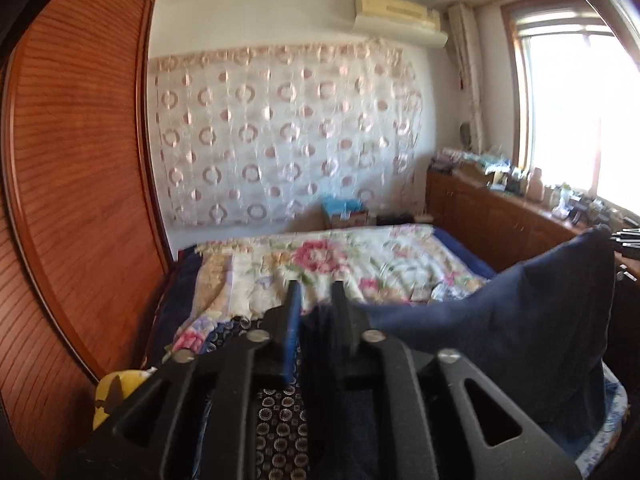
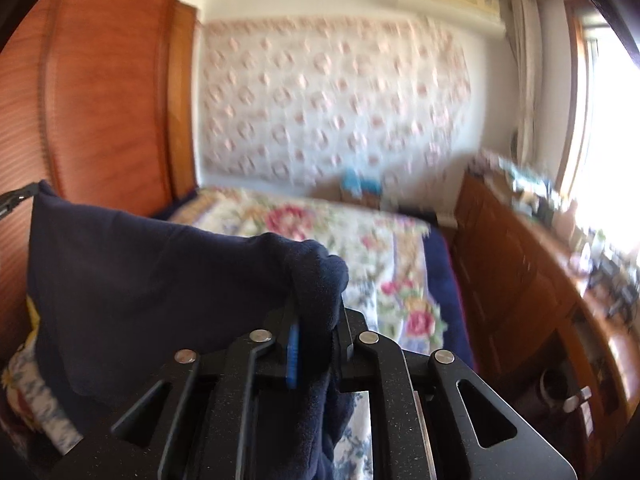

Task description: Fold small clothes

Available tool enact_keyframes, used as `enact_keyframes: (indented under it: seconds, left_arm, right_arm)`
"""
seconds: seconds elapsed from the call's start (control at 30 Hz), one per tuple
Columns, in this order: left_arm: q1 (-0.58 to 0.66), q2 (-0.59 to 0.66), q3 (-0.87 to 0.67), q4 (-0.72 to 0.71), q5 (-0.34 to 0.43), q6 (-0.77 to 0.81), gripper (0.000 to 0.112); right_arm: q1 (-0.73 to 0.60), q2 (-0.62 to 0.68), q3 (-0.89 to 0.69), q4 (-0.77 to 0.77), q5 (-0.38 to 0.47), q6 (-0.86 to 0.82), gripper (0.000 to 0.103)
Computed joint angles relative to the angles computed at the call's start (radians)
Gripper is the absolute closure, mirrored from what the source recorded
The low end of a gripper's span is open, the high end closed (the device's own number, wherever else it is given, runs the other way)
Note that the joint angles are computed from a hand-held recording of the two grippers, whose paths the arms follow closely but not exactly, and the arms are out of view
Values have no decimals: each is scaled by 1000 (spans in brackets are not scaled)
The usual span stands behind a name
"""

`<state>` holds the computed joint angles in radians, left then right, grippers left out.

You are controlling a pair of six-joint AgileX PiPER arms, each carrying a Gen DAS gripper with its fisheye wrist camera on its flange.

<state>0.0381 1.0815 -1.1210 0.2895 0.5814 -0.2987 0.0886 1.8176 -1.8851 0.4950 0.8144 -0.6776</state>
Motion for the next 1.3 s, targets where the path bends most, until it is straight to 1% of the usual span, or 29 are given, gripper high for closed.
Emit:
enact_keyframes:
  seconds: [0.03,0.1,0.13,0.17,0.23,0.27,0.33,0.43,0.47,0.57,0.7,0.73,0.77,0.83,0.93,1.0,1.1,1.17,1.3]
  left_arm:
    - [16,42,3,-24,-10,9,75]
    - [-23,61,22,24,3,-52,70]
    - [-47,55,46,56,2,-84,66]
    - [-69,46,73,66,1,-97,65]
    - [-111,17,116,79,13,-125,58]
    - [-139,1,136,89,28,-149,57]
    - [-187,-17,152,114,58,-187,56]
    - [-295,-61,186,225,118,-317,56]
    - [-328,-77,197,241,135,-344,56]
    - [-376,-102,217,244,155,-367,56]
    - [-433,-152,268,261,184,-418,56]
    - [-462,-169,291,279,192,-459,56]
    - [-494,-190,314,301,206,-497,56]
    - [-555,-213,356,351,238,-584,56]
    - [-632,-253,418,407,280,-700,56]
    - [-669,-279,453,424,294,-753,56]
    - [-743,-302,490,466,345,-840,56]
    - [-769,-309,504,478,362,-870,56]
    - [-751,-307,520,476,343,-873,56]
  right_arm:
    - [16,51,-36,-54,-3,54,74]
    - [46,176,-134,-174,16,185,65]
    - [53,208,-142,-201,2,214,65]
    - [54,222,-127,-201,-16,218,65]
    - [48,220,-62,-162,-49,192,65]
    - [43,212,-23,-140,-64,172,64]
    - [43,167,86,-107,-106,115,64]
    - [32,81,269,-14,-176,3,64]
    - [34,69,293,-6,-182,-2,64]
    - [19,11,422,79,-218,-89,64]
    - [-3,-11,527,120,-250,-133,64]
    - [-11,-18,555,140,-255,-143,64]
    - [-26,-24,587,192,-254,-188,64]
    - [-41,-26,630,243,-256,-240,64]
    - [-50,-31,684,257,-272,-250,64]
    - [-65,-25,700,283,-254,-271,64]
    - [-64,-16,705,256,-260,-256,64]
    - [-66,-19,710,268,-261,-264,64]
    - [-55,-15,712,260,-282,-257,64]
